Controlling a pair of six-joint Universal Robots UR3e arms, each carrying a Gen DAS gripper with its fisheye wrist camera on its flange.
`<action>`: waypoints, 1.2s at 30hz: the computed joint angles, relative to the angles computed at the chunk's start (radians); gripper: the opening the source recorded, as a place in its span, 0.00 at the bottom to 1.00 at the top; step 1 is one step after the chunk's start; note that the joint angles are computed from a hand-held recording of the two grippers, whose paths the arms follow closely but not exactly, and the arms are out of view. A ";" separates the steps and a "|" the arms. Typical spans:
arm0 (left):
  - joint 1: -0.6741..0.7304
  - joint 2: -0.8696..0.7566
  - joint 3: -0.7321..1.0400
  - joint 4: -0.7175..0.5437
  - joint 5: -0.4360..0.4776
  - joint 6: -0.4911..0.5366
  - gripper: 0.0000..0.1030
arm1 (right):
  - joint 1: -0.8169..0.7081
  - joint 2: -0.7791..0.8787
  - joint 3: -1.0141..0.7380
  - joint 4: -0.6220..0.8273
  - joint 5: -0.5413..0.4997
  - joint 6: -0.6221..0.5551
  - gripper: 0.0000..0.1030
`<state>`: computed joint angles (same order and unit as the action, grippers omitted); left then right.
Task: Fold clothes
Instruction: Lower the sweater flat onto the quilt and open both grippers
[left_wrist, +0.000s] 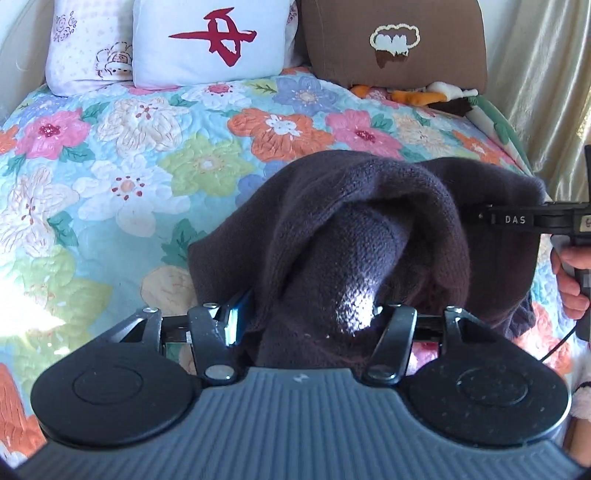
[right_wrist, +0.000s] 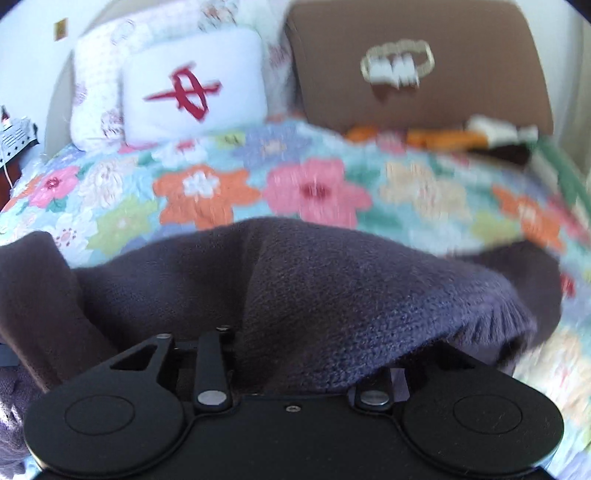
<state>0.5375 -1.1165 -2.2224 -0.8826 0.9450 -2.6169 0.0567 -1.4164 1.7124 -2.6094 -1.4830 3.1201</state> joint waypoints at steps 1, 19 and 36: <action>-0.006 0.003 -0.003 0.005 0.005 0.003 0.56 | -0.008 -0.001 0.004 0.017 0.009 0.008 0.42; 0.102 0.093 0.083 -0.273 0.062 0.080 0.82 | -0.010 -0.330 0.124 0.300 0.216 0.115 0.75; 0.431 0.248 0.495 -1.091 -0.064 0.619 0.84 | -0.132 -0.602 -0.009 0.777 0.414 0.103 0.75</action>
<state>0.9686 -0.8686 -1.7271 -1.9740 0.8814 -1.9977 -0.0758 -2.0187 1.7032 -1.8322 -1.0688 3.2234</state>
